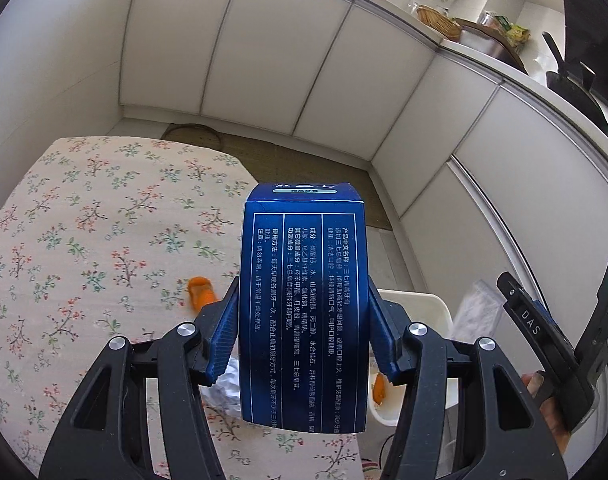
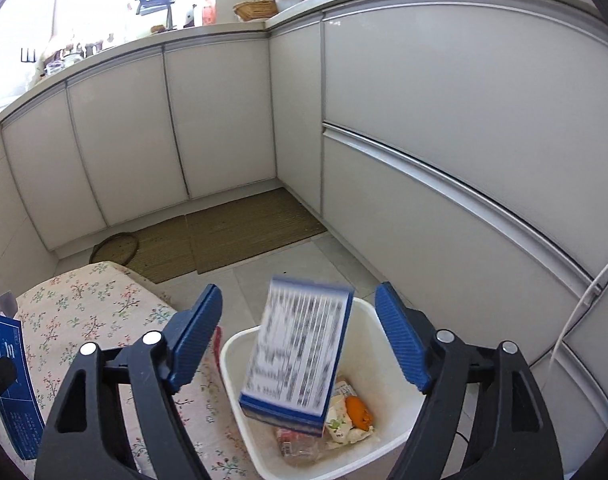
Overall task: Collect trash
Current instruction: 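Carry both boxes in the tools toward the white bin, then open the right tool over the bin while the left tool releases its box, then move both open tools back over the table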
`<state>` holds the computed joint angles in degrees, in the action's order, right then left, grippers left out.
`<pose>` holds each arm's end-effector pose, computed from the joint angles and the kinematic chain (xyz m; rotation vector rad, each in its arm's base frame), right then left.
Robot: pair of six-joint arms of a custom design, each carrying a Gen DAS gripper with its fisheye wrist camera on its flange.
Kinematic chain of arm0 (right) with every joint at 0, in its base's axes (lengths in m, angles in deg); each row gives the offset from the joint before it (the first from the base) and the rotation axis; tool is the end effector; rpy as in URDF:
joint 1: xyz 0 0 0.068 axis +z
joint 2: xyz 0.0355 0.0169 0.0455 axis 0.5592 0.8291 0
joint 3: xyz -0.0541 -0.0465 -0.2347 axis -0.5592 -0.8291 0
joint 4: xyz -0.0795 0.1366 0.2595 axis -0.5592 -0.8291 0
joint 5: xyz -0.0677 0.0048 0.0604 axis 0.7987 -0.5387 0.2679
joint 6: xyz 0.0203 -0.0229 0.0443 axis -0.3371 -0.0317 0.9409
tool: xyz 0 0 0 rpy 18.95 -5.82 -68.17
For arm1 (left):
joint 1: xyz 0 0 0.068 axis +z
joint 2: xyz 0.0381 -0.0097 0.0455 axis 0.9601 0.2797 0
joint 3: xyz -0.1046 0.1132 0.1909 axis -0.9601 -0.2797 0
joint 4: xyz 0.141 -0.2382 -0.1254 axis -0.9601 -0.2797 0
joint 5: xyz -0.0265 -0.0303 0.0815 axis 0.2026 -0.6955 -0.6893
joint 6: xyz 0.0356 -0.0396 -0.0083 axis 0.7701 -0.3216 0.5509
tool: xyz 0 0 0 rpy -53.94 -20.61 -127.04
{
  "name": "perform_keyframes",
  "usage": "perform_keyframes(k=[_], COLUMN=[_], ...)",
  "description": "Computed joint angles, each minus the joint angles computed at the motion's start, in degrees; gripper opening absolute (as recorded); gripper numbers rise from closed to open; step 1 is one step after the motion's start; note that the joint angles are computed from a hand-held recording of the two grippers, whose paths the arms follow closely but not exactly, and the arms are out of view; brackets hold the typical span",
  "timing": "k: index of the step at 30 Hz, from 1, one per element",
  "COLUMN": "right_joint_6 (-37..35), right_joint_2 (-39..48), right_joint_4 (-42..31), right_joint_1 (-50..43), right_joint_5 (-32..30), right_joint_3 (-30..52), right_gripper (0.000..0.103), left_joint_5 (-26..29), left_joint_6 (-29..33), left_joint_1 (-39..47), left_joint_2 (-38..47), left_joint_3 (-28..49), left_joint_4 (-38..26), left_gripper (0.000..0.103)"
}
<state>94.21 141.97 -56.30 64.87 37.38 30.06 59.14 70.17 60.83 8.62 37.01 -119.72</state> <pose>0.2102 0.0940 0.2591 0.7768 2.0606 -0.3400 0.2742 -0.0747 0.2641 0.2126 2.3678 -0.5809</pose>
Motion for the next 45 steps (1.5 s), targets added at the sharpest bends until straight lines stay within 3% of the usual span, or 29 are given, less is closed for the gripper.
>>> perform_keyframes(k=[6,15,21,26,31,37,45], right_joint_6=[0.38,-8.50,-13.03,-13.96,-9.32,-2.06,5.40], right_joint_2=[-11.77,-29.06,-35.89,-38.15,-35.32,-24.96,-9.95], right_joint_4=[-6.10,-10.73,-11.90,-13.13,-15.39,-16.60,-16.18], right_joint_1=[-5.00,-16.52,-20.93,-21.18,-16.17,-7.21,2.16], right_joint_5=[1.83,0.30,-0.50,0.81,3.47,6.58,8.22], right_joint_3=[-4.90,-12.07,-14.73,-16.19,-15.61,-11.79,-4.61], right_gripper=[0.089,0.091,0.092,0.095,0.096,0.096,0.096], left_joint_5=[-1.46,-3.51,-4.57,-7.89,-10.79,-15.96,-17.94], left_joint_6=[-3.60,-7.26,-7.80,-8.12,-8.05,-7.90,-4.76], left_joint_1=[-9.59,-22.01,-27.37,-29.16,-28.38,-26.41,-20.03], left_joint_2=[3.12,11.72,17.45,18.12,17.42,12.66,6.12], left_joint_3=[-0.54,1.36,4.23,4.01,3.52,1.53,-0.80], left_joint_4=[3.15,8.65,10.33,12.26,12.25,11.40,7.70], left_gripper=[0.054,0.054,0.056,0.074,0.076,0.089,0.093])
